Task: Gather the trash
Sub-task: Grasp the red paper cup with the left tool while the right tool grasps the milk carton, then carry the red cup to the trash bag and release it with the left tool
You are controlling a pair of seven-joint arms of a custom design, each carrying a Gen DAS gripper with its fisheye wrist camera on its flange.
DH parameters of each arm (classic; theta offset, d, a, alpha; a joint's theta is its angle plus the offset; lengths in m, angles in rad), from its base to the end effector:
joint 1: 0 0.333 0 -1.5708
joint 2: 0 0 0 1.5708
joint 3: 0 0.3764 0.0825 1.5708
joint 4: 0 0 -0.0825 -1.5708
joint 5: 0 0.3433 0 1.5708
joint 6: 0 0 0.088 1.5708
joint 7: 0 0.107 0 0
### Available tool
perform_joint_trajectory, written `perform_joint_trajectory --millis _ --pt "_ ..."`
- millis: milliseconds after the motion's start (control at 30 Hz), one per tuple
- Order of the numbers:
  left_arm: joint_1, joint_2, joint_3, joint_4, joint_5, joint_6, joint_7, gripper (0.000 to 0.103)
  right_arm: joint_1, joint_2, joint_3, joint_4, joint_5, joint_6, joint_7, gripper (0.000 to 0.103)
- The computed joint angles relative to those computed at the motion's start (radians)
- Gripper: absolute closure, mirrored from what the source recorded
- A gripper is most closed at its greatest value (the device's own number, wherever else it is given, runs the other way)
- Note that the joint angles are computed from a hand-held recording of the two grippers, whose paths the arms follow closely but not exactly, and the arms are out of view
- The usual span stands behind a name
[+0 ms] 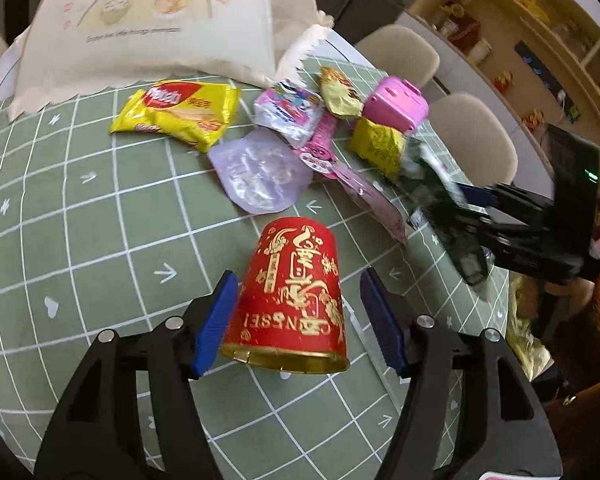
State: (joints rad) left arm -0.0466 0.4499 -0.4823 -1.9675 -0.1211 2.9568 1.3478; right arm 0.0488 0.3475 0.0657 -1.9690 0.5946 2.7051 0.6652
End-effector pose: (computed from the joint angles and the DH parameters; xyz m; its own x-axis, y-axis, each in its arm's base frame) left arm 0.5897 -0.2843 0.4132 -0.1760 -0.9044 0.3888 -0.8994 -0.0128 -0.4368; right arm 0.6303 0.0487 0.4164 0.5084 -0.8586 -0.0659 -0.7637 -0.4142 -0.4951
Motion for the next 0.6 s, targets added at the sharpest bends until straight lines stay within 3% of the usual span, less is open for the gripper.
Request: perform_joint_trajectory --millis 167,300,400,533,600 --pt "-0.106 0.025 0.115 0.096 0.085 -0.144 -0.066 0.042 -0.02 -0.087 -0.011 -0.1 0.045 0.029 -0.008 0.056" --pt "-0.13 0.035 0.137 0.127 0.079 -0.2 -0.125 0.049 -0.027 -0.142 -0.017 -0.162 0.087 0.066 -0.045 0.056" --pt "-0.127 0.016 0.116 0.104 0.055 -0.166 -0.128 0.051 -0.035 -0.179 -0.017 -0.199 0.147 0.09 -0.103 0.056" --pt "-0.254 -0.044 0.232 0.075 0.183 -0.099 -0.283 0.051 -0.046 -0.225 -0.027 -0.23 0.25 0.104 -0.199 0.056" --pt "-0.349 -0.077 0.324 0.065 0.306 -0.066 -0.417 0.051 -0.056 -0.259 -0.04 -0.248 0.325 0.091 -0.271 0.056"
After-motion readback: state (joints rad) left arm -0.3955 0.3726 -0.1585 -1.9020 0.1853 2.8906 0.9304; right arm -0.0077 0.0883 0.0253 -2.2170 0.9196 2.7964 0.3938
